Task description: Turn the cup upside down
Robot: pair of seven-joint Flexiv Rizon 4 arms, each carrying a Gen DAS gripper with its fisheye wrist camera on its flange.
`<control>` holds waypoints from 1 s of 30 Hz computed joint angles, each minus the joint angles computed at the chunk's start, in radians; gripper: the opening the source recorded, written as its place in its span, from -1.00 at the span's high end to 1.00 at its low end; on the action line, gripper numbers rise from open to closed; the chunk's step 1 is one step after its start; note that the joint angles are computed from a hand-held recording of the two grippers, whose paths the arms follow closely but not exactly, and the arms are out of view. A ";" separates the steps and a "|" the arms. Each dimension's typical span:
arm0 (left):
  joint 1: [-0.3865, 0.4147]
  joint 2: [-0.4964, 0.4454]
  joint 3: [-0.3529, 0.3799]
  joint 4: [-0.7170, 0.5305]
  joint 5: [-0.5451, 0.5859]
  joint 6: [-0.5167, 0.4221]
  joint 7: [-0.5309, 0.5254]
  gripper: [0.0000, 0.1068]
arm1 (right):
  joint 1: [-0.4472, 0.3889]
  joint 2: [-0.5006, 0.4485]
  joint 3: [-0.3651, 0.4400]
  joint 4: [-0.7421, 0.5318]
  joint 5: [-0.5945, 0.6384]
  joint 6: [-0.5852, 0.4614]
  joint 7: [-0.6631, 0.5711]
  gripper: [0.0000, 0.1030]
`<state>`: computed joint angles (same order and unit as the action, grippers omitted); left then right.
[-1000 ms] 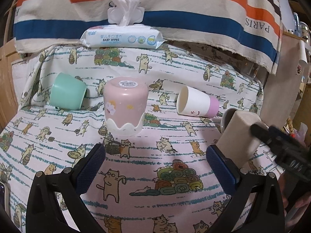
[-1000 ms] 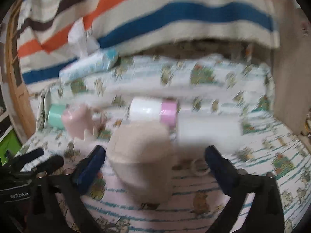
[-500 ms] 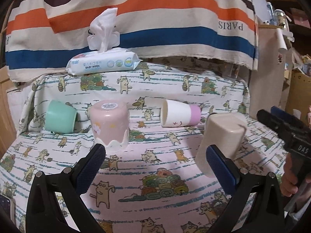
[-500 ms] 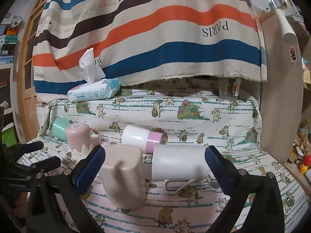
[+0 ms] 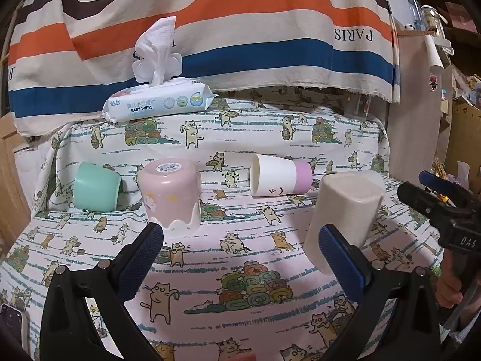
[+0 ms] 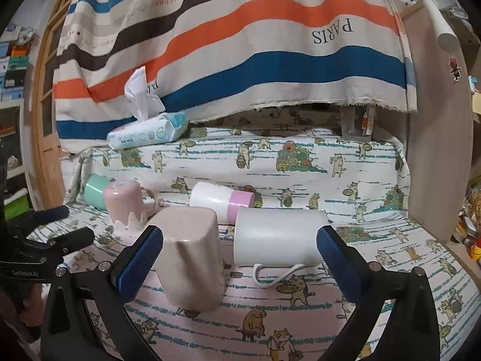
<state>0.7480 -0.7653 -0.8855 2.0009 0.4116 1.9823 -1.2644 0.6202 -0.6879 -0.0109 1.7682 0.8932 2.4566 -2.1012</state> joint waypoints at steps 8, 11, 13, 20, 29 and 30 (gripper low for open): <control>-0.009 0.009 0.015 0.000 -0.003 0.007 -0.012 -0.92 | 0.008 -0.005 0.001 -0.020 0.028 -0.002 -0.055 -0.99; -0.015 0.011 0.023 -0.002 -0.002 0.011 -0.019 -0.92 | 0.006 -0.005 0.004 -0.020 0.027 0.000 -0.057 -0.99; -0.017 0.012 0.027 -0.004 0.000 0.012 -0.025 -0.92 | 0.006 -0.005 0.006 -0.021 0.029 -0.002 -0.059 -0.99; -0.018 0.014 0.031 -0.007 0.004 0.009 -0.033 -0.92 | 0.008 -0.009 -0.001 -0.043 0.070 -0.002 -0.085 -0.99; -0.017 0.013 0.030 -0.009 0.006 0.008 -0.034 -0.92 | -0.011 -0.011 0.022 -0.055 0.082 0.005 -0.106 -0.99; -0.017 0.012 0.030 -0.009 0.007 0.007 -0.034 -0.92 | -0.013 -0.011 0.023 -0.055 0.080 0.005 -0.105 -0.99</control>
<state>0.7315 -0.7533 -0.8558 1.9919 0.4185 1.9891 -1.2981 0.6075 -0.6985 0.0124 1.7135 0.9736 2.4619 -2.2064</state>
